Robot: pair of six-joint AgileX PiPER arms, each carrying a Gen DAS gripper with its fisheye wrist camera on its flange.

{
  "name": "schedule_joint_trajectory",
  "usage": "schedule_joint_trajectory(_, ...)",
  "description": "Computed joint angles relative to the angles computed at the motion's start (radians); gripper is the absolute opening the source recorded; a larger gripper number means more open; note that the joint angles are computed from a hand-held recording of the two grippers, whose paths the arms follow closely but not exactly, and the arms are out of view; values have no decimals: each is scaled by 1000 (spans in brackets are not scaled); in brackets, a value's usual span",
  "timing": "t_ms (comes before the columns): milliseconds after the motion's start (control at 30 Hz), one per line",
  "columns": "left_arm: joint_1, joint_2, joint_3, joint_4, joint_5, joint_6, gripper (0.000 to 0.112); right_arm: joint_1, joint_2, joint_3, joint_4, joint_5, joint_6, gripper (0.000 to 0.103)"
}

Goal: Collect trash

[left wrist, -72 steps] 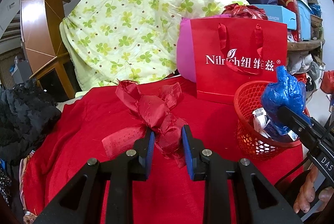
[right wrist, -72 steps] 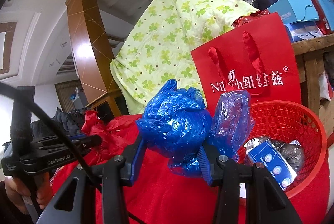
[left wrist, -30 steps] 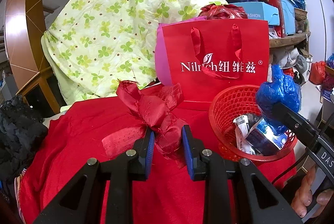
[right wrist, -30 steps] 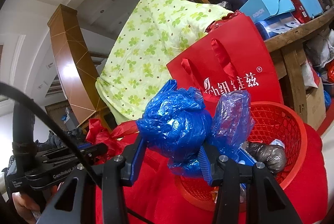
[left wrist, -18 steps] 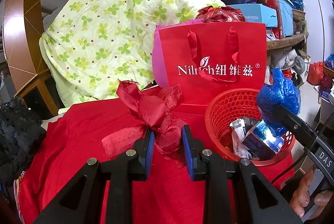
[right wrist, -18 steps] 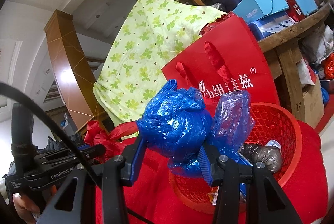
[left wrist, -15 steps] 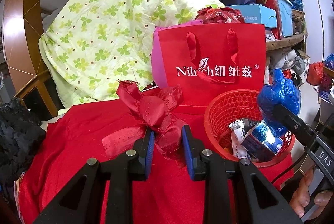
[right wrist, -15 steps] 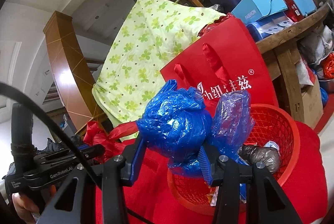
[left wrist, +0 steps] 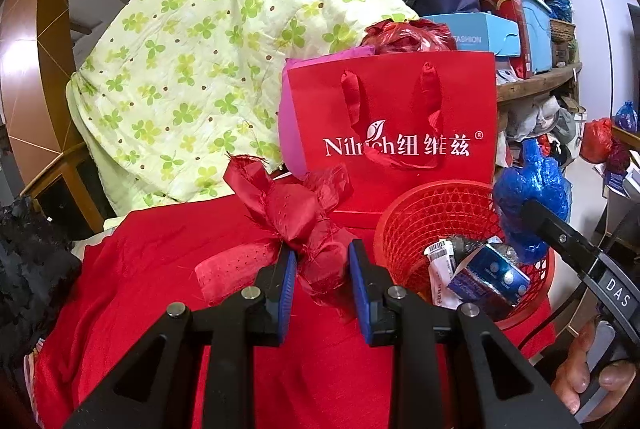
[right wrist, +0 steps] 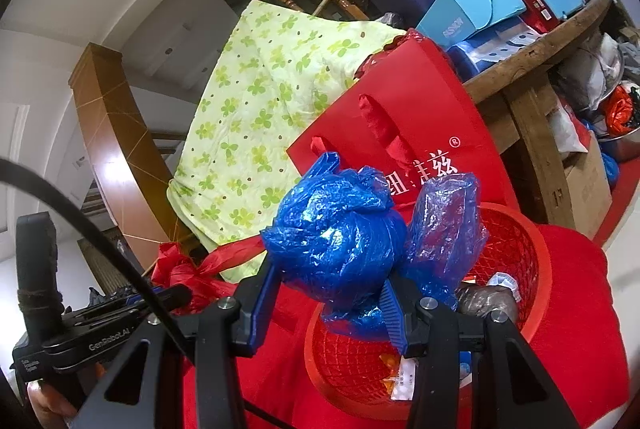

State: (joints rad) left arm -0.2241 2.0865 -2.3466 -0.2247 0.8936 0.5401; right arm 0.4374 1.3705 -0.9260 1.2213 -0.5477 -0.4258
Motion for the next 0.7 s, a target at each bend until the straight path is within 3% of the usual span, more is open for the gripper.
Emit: schedule_joint_trajectory(700, -37, -3, 15, -19, 10, 10, 28, -58, -39, 62, -118, 38, 202, 50)
